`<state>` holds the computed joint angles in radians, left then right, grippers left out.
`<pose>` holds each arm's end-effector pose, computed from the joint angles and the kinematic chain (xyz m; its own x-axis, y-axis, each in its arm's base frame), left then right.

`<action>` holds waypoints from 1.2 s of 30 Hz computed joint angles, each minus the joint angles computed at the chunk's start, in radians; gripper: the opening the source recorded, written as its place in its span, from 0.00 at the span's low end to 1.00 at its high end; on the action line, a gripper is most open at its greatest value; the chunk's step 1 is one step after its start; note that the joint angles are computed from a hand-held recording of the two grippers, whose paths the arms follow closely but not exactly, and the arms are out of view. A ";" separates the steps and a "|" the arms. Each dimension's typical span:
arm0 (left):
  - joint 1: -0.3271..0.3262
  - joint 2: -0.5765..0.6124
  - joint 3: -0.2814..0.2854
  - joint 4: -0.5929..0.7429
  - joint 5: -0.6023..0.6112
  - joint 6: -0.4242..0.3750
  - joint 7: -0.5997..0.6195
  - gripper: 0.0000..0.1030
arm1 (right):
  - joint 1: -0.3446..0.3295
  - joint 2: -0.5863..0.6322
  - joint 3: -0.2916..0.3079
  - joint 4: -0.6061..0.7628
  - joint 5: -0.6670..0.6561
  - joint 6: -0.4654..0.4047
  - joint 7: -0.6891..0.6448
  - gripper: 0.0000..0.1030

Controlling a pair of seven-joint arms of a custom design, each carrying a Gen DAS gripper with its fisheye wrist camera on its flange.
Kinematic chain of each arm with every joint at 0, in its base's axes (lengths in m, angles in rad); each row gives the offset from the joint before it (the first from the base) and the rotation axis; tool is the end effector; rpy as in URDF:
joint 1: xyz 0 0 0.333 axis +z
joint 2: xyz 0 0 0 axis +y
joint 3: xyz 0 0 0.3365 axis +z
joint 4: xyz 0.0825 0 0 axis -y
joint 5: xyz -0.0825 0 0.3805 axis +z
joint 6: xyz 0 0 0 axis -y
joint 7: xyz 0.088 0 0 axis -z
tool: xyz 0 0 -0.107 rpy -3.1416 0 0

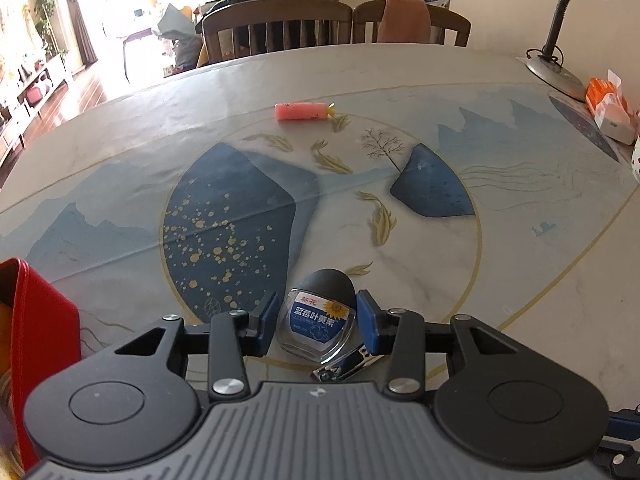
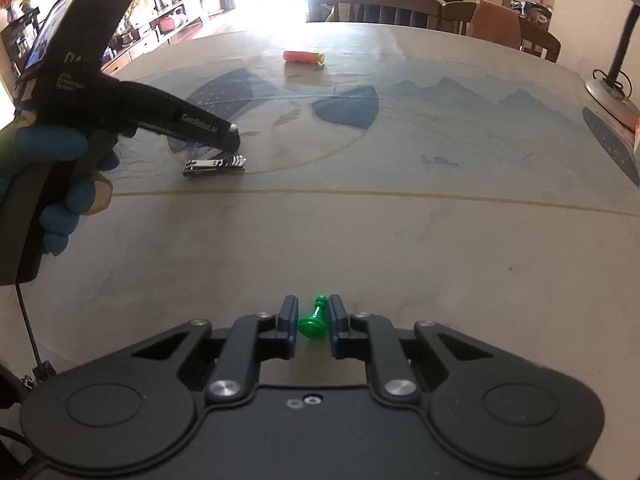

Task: Organize rigid objects
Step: 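Grasp the roll-on bottle with the left tool while the right tool grasps the green game piece, then carry the roll-on bottle and green game piece over the red tin box with both tools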

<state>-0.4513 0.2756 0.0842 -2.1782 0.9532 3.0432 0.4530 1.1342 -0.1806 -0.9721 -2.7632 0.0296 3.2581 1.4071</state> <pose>0.5215 -0.2698 0.3312 -0.1874 -0.9822 0.0118 -0.7896 0.1435 -0.5966 0.4241 0.0690 0.3375 0.2747 -0.9590 -0.0698 -0.7994 -0.1875 -0.5707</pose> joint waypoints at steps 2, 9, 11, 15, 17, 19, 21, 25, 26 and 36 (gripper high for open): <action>0.010 -0.009 -0.008 -0.011 -0.023 0.002 0.015 0.39 | -0.004 -0.004 0.005 -0.002 0.002 0.008 0.007 0.14; 0.041 -0.069 -0.023 -0.067 -0.058 0.025 0.039 0.39 | -0.140 -0.034 0.144 -0.013 -0.032 0.011 0.066 0.14; 0.059 -0.090 -0.038 -0.085 -0.082 0.028 0.058 0.39 | -0.169 -0.046 0.178 -0.016 -0.046 0.013 0.083 0.14; 0.102 -0.143 -0.074 -0.133 -0.148 0.041 0.114 0.39 | -0.225 -0.074 0.246 -0.017 -0.075 0.020 0.119 0.14; 0.127 -0.171 -0.093 -0.155 -0.181 0.045 0.136 0.39 | -0.241 -0.085 0.271 -0.014 -0.089 0.021 0.137 0.14; 0.151 -0.202 -0.112 -0.176 -0.198 0.041 0.147 0.39 | -0.234 -0.099 0.274 -0.010 -0.099 0.021 0.151 0.14; 0.183 -0.236 -0.134 -0.200 -0.211 0.047 0.158 0.39 | -0.227 -0.109 0.280 -0.005 -0.106 0.020 0.163 0.14; 0.242 -0.301 -0.174 -0.249 -0.258 0.054 0.201 0.39 | -0.212 -0.118 0.297 0.008 -0.116 0.027 0.185 0.14; 0.252 -0.316 -0.181 -0.263 -0.286 0.057 0.225 0.39 | -0.207 -0.119 0.301 0.011 -0.121 0.030 0.190 0.14; 0.358 -0.469 -0.225 -0.400 -0.449 0.092 0.354 0.39 | -0.117 -0.108 0.300 0.060 -0.191 0.052 0.256 0.14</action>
<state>-0.0932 -0.1933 -0.1412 -2.5787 0.5046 3.1348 0.8071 1.0170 -0.2882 -0.6718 -2.7033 -0.1614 3.3099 1.6635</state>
